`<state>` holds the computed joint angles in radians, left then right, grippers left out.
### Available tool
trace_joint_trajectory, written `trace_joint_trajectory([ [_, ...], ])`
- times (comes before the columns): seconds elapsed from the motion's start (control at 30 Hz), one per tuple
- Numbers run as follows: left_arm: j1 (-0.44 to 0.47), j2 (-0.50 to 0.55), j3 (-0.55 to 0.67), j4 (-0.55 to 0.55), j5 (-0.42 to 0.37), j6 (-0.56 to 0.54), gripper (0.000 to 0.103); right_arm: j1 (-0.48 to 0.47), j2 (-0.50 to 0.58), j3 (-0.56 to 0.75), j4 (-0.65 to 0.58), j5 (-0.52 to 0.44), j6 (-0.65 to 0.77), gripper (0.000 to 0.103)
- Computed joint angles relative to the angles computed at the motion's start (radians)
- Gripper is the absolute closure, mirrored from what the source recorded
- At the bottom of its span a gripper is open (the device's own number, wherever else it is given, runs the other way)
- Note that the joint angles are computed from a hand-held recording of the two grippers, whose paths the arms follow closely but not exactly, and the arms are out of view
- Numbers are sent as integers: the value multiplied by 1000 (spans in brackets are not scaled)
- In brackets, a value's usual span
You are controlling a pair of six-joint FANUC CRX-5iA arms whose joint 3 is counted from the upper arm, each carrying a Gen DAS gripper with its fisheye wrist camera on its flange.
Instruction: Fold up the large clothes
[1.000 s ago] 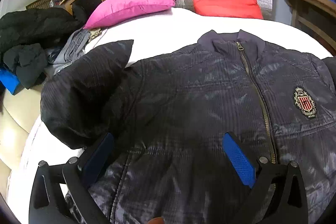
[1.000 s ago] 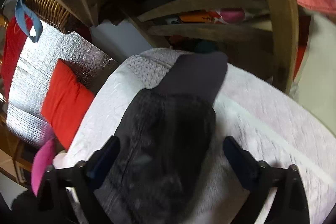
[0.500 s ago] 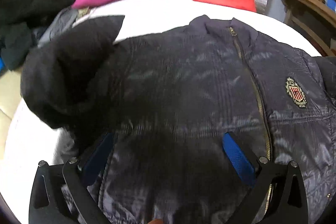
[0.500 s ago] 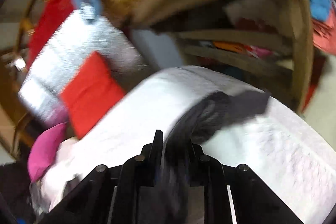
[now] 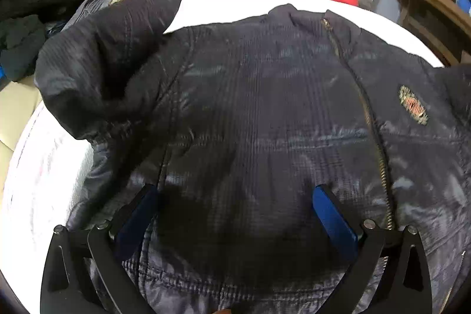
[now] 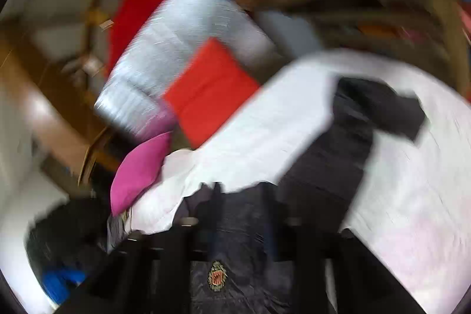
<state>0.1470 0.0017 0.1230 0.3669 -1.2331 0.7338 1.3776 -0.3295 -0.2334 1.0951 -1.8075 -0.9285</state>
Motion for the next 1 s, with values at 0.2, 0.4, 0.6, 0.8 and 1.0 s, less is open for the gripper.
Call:
trace_joint_trajectory([
  [0.2,-25,-12,-23,-32,44,37,0,171,-171,-227,44,-195,-403,4],
  [0.4,-24,-26,-47,-35,67,76,0,127,-381,-427,137,-76,-569,4],
  [0.6,-15,-62,-113,0,133,45,0,62,-478,-530,129,-90,-767,4],
  [0.8,-24,-51,-90,-21,123,50,0,6,-523,-575,91,-104,-803,33],
  [1.0,-41,-41,-44,-34,116,29,0,-24,-451,-476,23,-153,-606,70],
])
